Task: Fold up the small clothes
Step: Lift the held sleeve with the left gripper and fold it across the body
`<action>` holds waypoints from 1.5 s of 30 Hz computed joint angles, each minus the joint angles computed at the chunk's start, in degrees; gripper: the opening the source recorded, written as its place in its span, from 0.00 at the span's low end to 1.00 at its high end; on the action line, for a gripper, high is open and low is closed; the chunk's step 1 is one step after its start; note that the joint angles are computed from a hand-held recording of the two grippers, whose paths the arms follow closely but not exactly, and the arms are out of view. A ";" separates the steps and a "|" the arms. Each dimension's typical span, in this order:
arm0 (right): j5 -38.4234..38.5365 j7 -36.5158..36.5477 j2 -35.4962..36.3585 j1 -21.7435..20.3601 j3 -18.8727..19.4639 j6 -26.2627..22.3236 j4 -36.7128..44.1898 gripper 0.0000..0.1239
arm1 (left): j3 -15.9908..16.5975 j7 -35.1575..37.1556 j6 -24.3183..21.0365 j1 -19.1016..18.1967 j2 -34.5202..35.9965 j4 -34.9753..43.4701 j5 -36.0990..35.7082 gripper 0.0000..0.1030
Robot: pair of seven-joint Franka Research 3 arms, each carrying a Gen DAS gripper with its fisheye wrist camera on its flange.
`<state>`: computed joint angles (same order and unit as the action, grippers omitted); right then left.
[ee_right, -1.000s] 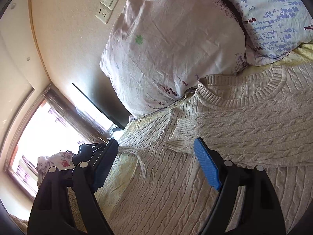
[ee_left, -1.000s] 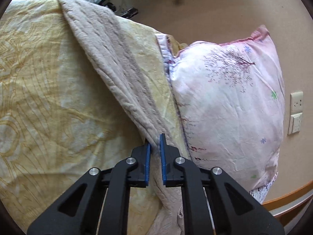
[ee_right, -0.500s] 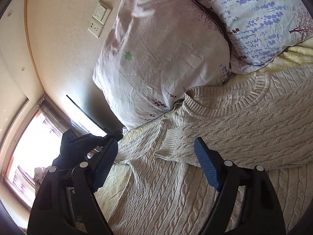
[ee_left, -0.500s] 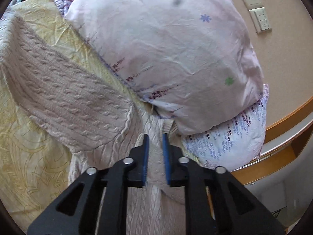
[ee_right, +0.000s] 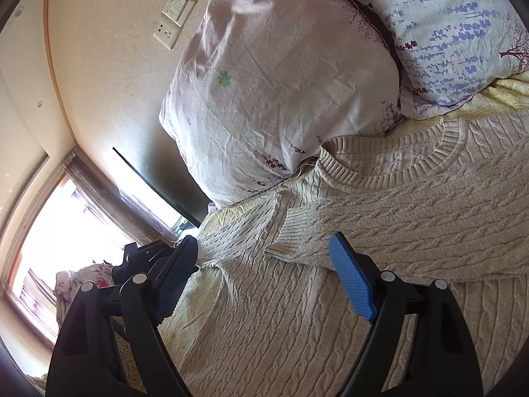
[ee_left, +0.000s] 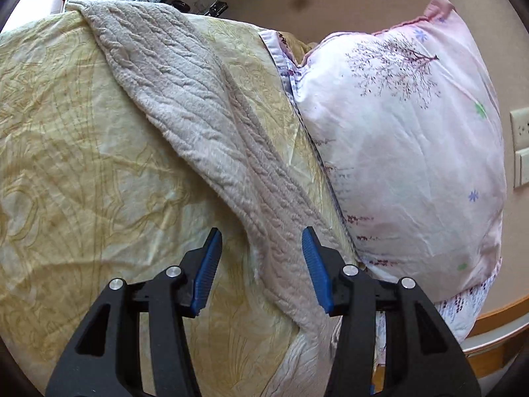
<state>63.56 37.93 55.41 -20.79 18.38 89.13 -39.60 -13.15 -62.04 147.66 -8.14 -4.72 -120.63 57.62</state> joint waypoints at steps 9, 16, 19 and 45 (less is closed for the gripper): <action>-0.24 -0.61 -0.26 -0.13 0.28 0.18 -0.44 0.67 | -0.09 -11.68 -2.59 1.15 0.22 1.45 11.80 0.07; 3.75 -5.00 -5.35 -1.75 -0.18 5.00 -8.89 0.67 | -0.14 -12.80 0.72 -2.03 7.02 13.83 25.74 0.06; 6.86 -7.52 -8.27 -2.30 -0.96 8.80 -13.61 0.67 | 0.64 -8.68 4.33 -5.04 14.08 24.07 29.46 0.06; 6.29 -1.40 -4.39 -2.22 -0.35 9.69 -8.14 0.67 | 12.37 -19.27 3.89 -17.16 18.75 21.48 21.52 0.41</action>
